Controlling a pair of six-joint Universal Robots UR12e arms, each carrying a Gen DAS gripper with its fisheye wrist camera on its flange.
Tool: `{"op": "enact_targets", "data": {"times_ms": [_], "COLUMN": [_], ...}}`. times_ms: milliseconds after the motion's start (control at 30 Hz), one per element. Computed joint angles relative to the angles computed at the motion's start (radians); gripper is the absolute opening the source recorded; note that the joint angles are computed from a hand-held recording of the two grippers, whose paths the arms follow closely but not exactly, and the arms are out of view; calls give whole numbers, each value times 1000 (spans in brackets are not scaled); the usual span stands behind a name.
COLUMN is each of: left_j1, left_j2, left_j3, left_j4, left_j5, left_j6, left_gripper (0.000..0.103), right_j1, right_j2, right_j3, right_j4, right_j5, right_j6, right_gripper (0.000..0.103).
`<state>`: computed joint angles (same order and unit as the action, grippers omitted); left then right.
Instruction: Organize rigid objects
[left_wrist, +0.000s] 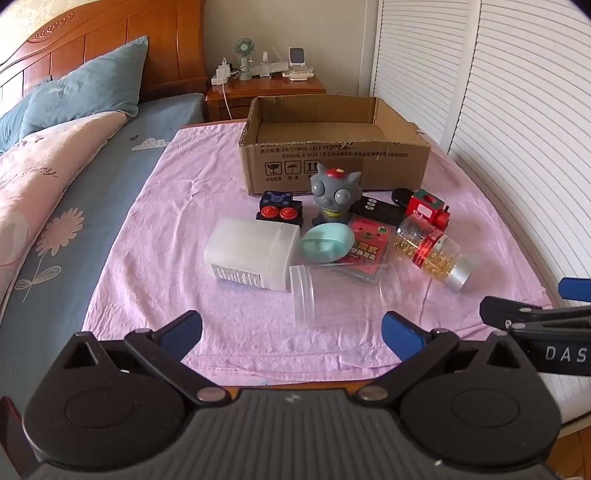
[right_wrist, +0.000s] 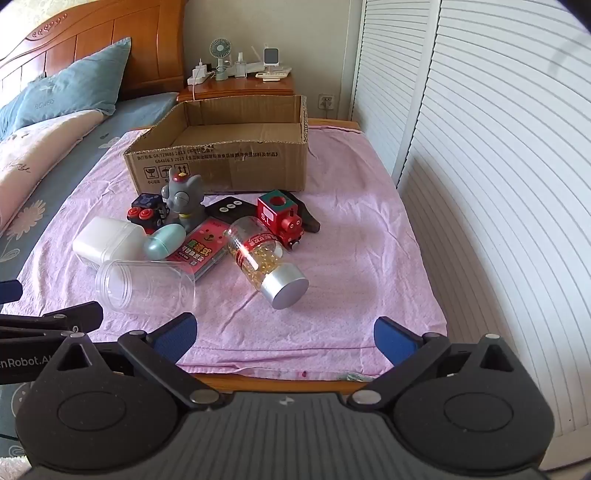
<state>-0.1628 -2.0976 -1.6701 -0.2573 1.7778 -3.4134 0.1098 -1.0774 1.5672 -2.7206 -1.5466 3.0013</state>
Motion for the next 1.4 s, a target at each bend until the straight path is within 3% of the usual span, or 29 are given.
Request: {"op": "enact_targets", "data": {"times_ms": [1400], "left_j1": [-1], "left_j2": [-2], "left_j3": [-2], "left_j4": [-4], "left_j5": [12], "left_j6": [4], "left_gripper": [102], "right_j1": [-2], "right_j2": [-2], "right_j3": [2], "right_j4": [-5], "right_j5": [10], "right_j6": [2], "right_gripper": [103]}}
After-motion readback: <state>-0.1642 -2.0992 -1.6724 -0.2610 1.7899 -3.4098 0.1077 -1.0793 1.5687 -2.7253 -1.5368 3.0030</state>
